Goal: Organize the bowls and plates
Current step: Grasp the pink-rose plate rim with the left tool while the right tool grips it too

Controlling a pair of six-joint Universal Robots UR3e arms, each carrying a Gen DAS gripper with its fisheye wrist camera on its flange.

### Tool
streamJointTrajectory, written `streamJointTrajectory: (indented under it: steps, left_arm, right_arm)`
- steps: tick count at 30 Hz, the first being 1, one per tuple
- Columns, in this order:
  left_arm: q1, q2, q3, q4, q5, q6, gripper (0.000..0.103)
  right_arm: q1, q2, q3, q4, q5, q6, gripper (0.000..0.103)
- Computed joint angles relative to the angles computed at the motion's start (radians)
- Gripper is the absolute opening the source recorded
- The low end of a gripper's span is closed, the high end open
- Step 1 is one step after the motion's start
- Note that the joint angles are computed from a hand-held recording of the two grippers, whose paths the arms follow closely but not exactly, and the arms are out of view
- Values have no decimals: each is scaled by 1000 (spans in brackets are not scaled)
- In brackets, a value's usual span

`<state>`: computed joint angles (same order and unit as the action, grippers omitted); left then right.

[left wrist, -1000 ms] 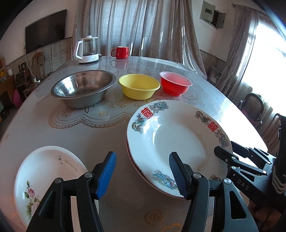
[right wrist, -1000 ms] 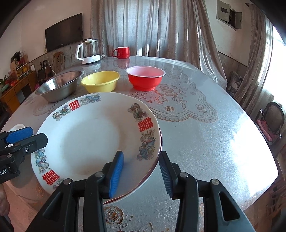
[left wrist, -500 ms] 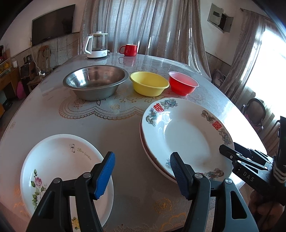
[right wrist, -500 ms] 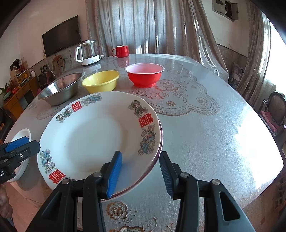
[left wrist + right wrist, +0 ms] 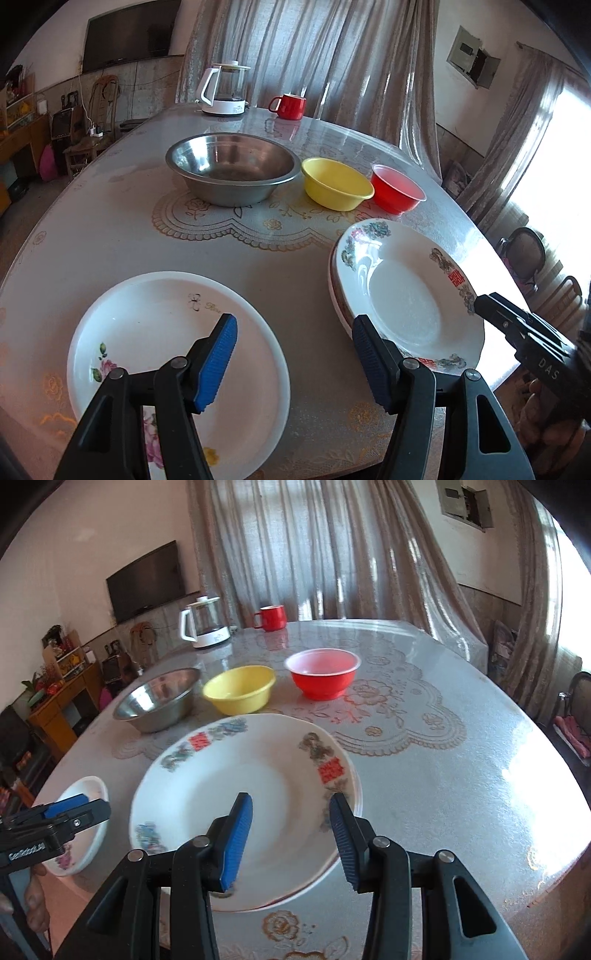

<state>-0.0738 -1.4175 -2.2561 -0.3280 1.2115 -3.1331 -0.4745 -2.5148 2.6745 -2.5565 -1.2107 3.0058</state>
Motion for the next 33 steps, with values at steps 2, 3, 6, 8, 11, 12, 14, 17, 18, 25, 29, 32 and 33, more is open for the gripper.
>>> streamJointTrajectory:
  steps: [2, 3, 6, 8, 11, 12, 14, 17, 18, 25, 29, 32, 33]
  left_arm:
    - [56, 45, -33, 1, -26, 13, 65]
    - [88, 69, -49, -6, -42, 24, 65]
    - [198, 145, -90, -52, -103, 62, 65]
    - [266, 191, -114, -85, -130, 87, 65]
    - [377, 271, -149, -162, -182, 145, 65]
    - [413, 299, -161, -187, -198, 166, 65]
    - [497, 365, -186, -259, -239, 226, 64]
    - [615, 450, -219, -360, -285, 306, 62]
    - [647, 473, -227, -394, -295, 329, 59]
    - [751, 536, -282, -519, -327, 481, 43]
    - [695, 450, -309, -414, -284, 473, 27]
    - [673, 407, -326, -380, -268, 475, 21]
    - [670, 407, -334, -378, -270, 484, 18]
  right_arm:
    - [23, 18, -14, 9, 64, -21, 44]
    - [50, 47, -20, -6, 85, -28, 44]
    - [163, 189, -37, -119, 118, -8, 44]
    - [239, 307, -54, -206, 138, 23, 44]
    - [333, 473, -86, -319, 173, 72, 44]
    - [360, 521, -99, -346, 184, 83, 44]
    - [414, 619, -132, -397, 205, 108, 44]
    - [490, 771, -196, -457, 196, 145, 44]
    - [513, 816, -219, -469, 186, 157, 44]
    - [616, 1011, -344, -513, 120, 203, 44]
    - [636, 1057, -384, -510, 90, 207, 43]
    - [650, 1088, -411, -501, 66, 214, 37]
    - [654, 1096, -419, -494, 60, 211, 36]
